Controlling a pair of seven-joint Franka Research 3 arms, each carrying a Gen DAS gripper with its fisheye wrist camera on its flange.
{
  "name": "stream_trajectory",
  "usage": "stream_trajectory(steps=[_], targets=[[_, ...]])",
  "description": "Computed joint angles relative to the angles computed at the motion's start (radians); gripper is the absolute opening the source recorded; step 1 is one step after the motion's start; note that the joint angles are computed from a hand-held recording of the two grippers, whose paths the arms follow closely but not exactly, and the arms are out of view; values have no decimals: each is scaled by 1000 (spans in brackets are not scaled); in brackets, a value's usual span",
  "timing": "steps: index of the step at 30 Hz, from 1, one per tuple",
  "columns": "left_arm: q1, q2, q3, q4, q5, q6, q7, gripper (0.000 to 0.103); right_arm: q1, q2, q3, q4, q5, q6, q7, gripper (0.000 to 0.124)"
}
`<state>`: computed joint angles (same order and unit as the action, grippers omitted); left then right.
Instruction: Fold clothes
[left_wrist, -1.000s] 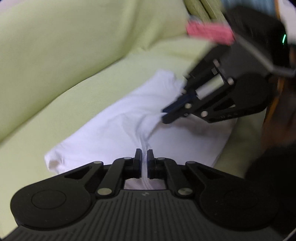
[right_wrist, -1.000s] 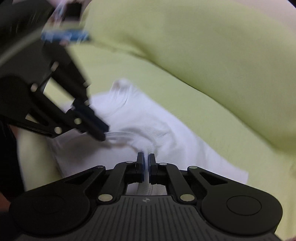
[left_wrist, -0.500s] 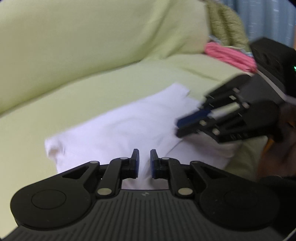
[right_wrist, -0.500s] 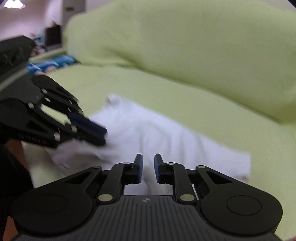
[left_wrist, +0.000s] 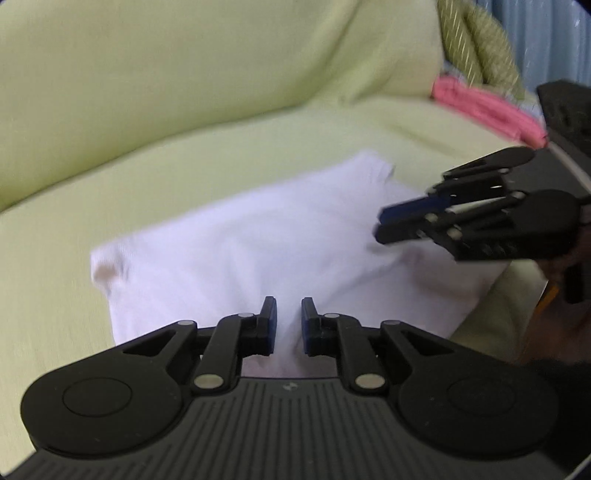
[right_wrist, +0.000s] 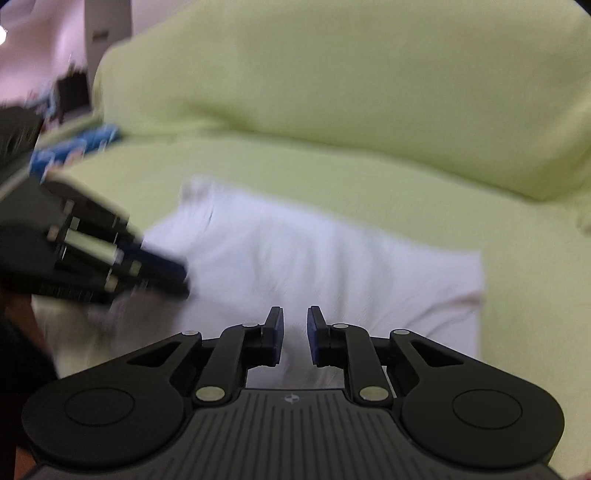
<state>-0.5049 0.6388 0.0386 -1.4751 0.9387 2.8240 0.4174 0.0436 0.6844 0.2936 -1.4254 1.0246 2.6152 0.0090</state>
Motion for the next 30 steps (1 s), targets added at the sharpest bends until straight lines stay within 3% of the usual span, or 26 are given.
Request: stream_trajectory(steps=[3,6,7,9,11,14,16,18,20,24,26,29,30], targets=[[-22,26,32,56,26,-34,-46,11,21,46,-2,77,25,111,21,18],[15,60,-13,90,-61,-97,-24,11,70,145,-45,215,-56,177,180,19],[28,70,-30,96,-98,-118,-11,12,97,183,-88,269,-115,159,281,19],[8,46,-4,57,-78,-103,-57,12,129,242,-148,349,-209,105,435,19],[-17,14,34,18,-26,-77,-133,12,115,246,-133,350,-234,97,465,19],[-64,-53,123,-48,137,-37,-353,12,27,174,1,233,-172,177,341,19],[-81,-87,166,-76,239,-67,-468,12,-35,139,70,178,-122,201,269,19],[-44,-88,144,-71,221,-114,-442,9,-41,145,80,187,-106,214,257,19],[11,-69,111,-53,204,-97,-403,7,-28,169,66,219,-113,219,280,19],[114,9,-1,18,78,-143,-156,3,38,275,-34,383,-235,133,478,19],[93,24,26,23,107,-133,-178,2,64,317,-84,447,-333,78,592,18],[78,18,35,23,121,-143,-178,2,37,305,-39,417,-339,106,550,19],[64,-5,57,-4,165,-112,-226,2,14,294,-2,399,-317,126,519,19]])
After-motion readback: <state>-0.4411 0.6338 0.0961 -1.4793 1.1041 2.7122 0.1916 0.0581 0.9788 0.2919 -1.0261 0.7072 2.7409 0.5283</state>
